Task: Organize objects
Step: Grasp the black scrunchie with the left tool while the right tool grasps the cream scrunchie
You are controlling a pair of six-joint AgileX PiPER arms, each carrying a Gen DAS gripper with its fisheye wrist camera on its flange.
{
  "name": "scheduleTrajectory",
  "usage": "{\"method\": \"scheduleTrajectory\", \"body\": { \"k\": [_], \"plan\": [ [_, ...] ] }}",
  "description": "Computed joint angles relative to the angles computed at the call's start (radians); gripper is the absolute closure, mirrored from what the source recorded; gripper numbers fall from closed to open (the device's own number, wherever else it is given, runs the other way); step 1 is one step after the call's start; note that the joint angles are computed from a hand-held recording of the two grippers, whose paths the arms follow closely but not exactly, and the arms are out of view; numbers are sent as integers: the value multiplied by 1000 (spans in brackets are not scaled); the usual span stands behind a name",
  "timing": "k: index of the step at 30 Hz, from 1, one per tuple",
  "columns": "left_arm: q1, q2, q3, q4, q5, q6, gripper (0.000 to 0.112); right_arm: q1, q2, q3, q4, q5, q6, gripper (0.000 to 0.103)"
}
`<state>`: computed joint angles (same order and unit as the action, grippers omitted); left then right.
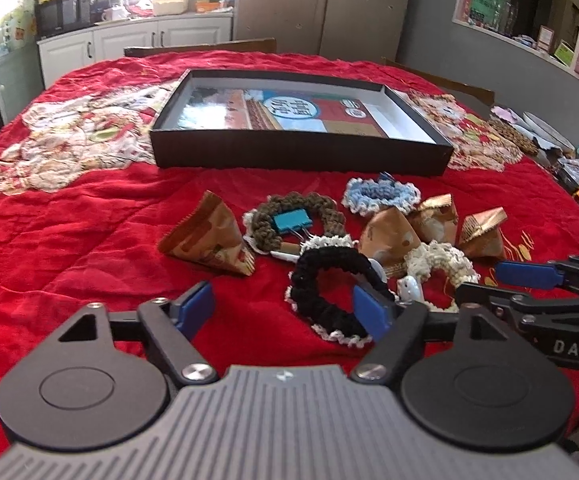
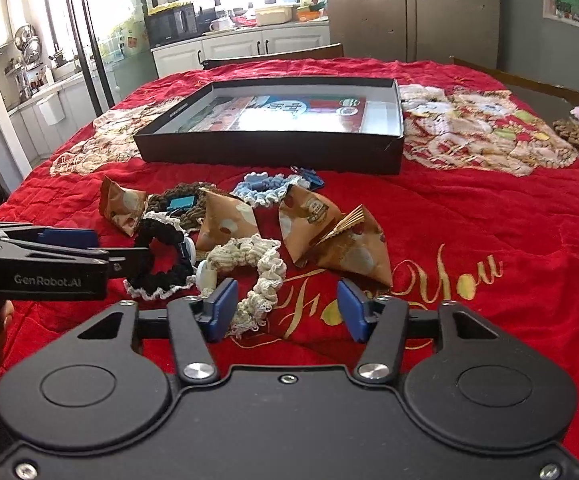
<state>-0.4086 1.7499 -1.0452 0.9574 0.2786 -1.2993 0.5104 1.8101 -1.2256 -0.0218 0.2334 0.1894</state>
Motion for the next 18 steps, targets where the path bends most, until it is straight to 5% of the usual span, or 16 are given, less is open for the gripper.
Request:
{"method": "scheduleTrajectory", "body": {
  "k": [10,18],
  "plan": [
    [11,43,-18,-29,-45,68,54,-14,54,-52,180,16,-208,73],
    [18,50,-11,96,-72,-29,90,5,66,-47,144,-19,-243,91]
  ]
}}
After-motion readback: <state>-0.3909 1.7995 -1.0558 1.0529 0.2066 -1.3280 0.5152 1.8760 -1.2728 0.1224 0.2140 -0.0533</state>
